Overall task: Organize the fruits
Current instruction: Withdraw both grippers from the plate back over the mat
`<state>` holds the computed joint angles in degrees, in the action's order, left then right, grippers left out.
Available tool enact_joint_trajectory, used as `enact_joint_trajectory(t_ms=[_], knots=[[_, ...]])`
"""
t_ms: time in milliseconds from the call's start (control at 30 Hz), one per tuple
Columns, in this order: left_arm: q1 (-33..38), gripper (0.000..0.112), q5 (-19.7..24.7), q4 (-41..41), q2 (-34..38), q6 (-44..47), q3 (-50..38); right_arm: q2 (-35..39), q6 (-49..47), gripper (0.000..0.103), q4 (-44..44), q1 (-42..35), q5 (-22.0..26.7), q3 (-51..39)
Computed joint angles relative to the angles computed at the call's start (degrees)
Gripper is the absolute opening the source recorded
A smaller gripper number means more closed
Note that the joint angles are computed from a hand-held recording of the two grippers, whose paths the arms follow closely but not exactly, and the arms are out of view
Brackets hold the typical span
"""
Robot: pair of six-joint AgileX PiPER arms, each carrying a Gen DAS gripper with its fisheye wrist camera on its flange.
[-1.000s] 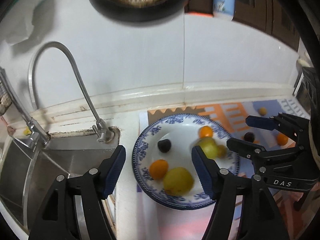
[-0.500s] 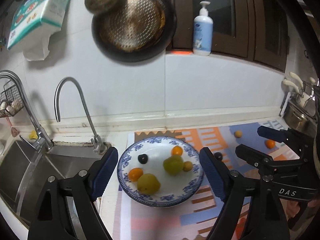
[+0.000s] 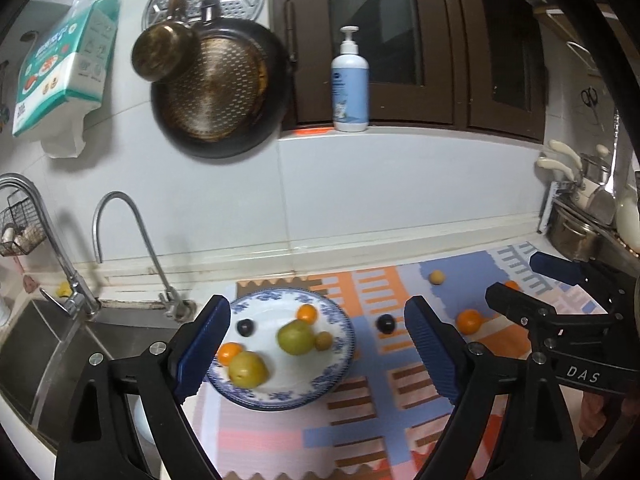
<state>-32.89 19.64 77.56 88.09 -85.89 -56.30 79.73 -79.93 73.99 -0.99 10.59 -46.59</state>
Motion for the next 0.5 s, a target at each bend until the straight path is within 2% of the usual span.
enact_joint_trajectory(t_ms=[233, 500], knots=[[-4.91, 0.090, 2.90, 0.20, 2.06, -2.26, -2.16, -3.01, -2.23, 0.077, -0.05, -6.72, 3.24, 1.70], [-10.14, 0.091, 5.74, 0.84, 6.51, -6.15, -5.64, -2.50, -6.59, 0.077, -0.06, -14.59, 7.50, 1.30]])
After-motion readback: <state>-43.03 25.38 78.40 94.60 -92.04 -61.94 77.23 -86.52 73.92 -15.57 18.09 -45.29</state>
